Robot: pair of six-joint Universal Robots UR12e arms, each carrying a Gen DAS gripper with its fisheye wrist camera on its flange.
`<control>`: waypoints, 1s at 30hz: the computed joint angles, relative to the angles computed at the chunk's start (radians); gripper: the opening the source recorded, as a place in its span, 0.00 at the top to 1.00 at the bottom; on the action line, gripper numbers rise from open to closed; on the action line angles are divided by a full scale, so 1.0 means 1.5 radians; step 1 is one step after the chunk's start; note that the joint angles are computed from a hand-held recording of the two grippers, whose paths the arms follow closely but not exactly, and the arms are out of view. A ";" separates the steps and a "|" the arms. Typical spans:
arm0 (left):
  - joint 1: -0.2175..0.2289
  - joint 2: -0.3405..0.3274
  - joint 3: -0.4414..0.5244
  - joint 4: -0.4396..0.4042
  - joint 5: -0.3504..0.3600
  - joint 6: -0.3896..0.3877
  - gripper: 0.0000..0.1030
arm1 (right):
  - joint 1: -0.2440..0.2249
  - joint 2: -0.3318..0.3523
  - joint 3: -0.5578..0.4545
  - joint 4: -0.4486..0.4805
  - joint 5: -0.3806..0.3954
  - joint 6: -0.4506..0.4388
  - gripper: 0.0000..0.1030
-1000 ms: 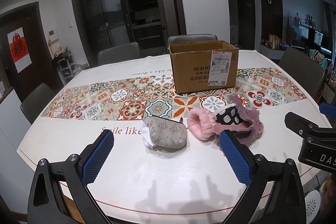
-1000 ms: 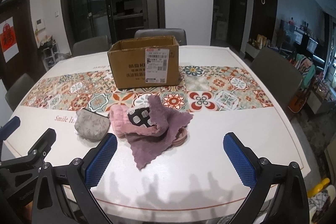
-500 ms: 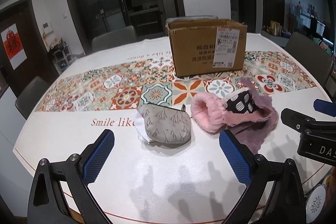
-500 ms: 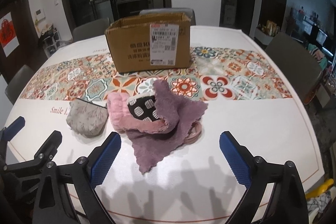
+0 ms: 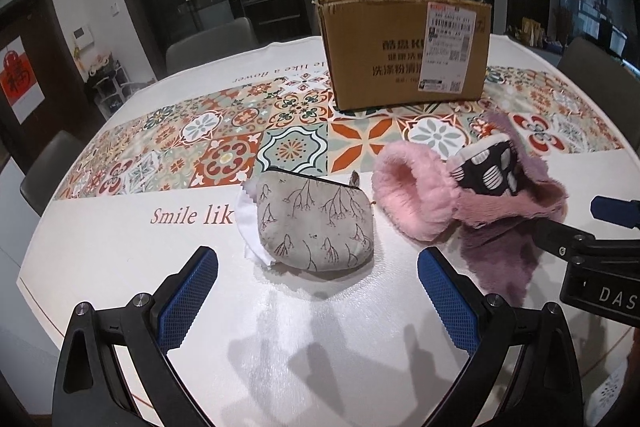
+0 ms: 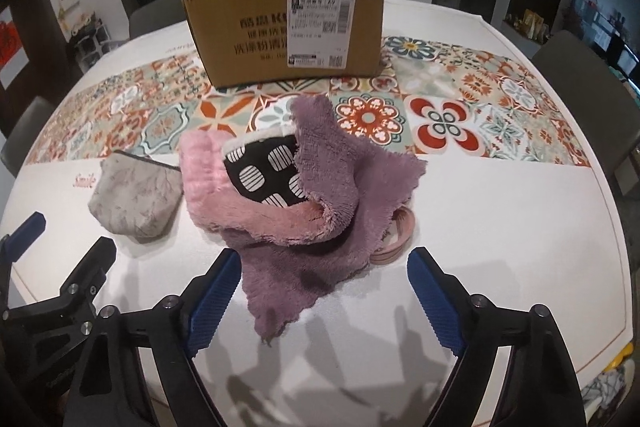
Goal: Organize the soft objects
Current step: 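Grasp the grey pouch with the left tool while the right tool grasps the mauve towel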
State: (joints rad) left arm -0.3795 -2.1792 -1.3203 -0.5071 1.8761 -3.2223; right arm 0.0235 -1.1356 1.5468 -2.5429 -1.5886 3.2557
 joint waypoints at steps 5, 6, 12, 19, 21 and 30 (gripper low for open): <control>-0.005 -0.022 0.018 0.002 0.038 0.016 0.01 | 0.000 0.017 -0.019 0.020 0.004 -0.007 0.23; -0.007 -0.027 0.022 0.003 0.045 0.022 0.01 | 0.000 0.021 -0.022 0.024 0.004 -0.009 0.25; -0.009 -0.046 0.043 -0.011 0.060 0.028 0.01 | 0.002 0.035 -0.040 0.037 0.006 -0.026 0.37; -0.013 -0.067 0.065 -0.033 0.078 0.050 0.01 | 0.004 0.044 -0.051 0.047 0.009 -0.038 0.50; -0.012 -0.071 0.070 -0.042 0.081 0.050 0.01 | 0.004 0.046 -0.054 0.049 0.010 -0.041 0.53; -0.008 -0.077 0.072 -0.027 0.073 0.071 0.14 | 0.005 0.052 -0.064 0.061 0.019 -0.038 0.68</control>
State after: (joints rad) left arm -0.3919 -2.2950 -1.2119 -0.5480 1.9857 -3.1160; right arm 0.0315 -1.0583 1.4501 -2.4520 -1.5594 3.1988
